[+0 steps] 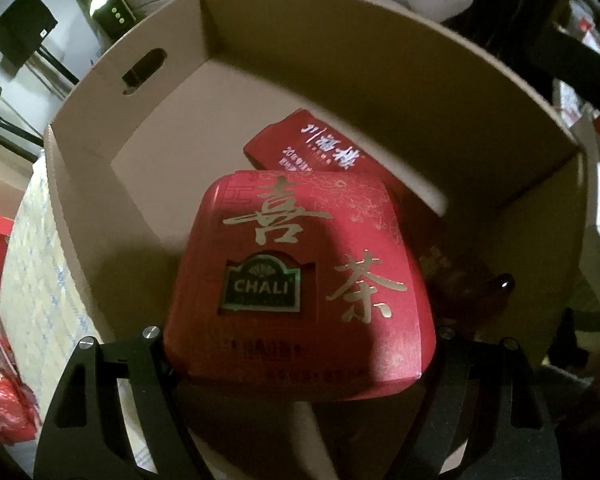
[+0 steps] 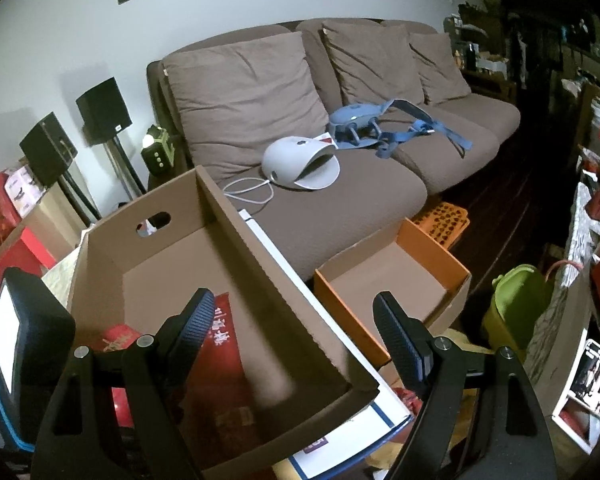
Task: Organize objects
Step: 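Lower the CHALI tea box into the cardboard box and open the left gripper, then withdraw both grippers from the box toward the red gift items on the table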
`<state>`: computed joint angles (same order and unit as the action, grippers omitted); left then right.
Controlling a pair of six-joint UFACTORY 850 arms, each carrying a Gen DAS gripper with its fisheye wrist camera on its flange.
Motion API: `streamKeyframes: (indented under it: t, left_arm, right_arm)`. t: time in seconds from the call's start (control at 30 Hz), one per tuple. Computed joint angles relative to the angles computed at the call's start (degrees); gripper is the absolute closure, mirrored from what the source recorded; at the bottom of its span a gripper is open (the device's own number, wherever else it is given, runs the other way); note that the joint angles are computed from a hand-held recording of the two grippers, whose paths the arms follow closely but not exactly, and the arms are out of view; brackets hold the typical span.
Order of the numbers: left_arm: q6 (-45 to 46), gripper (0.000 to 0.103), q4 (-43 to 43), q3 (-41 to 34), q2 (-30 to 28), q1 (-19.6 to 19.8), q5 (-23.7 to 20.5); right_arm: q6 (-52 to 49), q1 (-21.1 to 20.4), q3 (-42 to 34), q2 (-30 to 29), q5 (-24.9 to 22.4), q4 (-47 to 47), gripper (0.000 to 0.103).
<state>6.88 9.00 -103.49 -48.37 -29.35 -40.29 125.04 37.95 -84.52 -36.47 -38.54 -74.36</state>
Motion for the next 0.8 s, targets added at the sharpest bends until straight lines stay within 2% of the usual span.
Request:
streamKeyframes:
  t: [0.17,0.23,0.3,0.6,0.7,0.8]
  left_arm:
    - [0.27,0.023,-0.83,0.2,0.5,0.35,-0.04]
    - [0.18,0.022,-2.55,0.92,1.57,0.73,1.38]
    - [-0.7,0.017,-3.37,1.33,2.67,1.06,2.57]
    - [0.3,0.017,-6.79,4.43,7.53,3.3,7.16]
    - [1.78,0.017,-10.26,6.72,9.23,4.64,9.82]
    - [6.36,0.017,-17.91,8.74,11.08,6.51,12.3]
  right_arm:
    - [0.18,-0.02,0.02,0.02,0.09,-0.18,0.02]
    - [0.09,-0.05,-0.11,-0.07,0.27,-0.18,0.02]
    - [0.4,-0.11,0.01,0.02,0.67,-0.38,0.02]
    - [1.45,-0.04,0.26,0.2,0.59,-1.45,0.02]
    - [1.74,0.01,0.34,0.24,1.04,-1.95,0.02]
    - [1.94,0.14,0.3,0.22,1.25,-2.48,0.02]
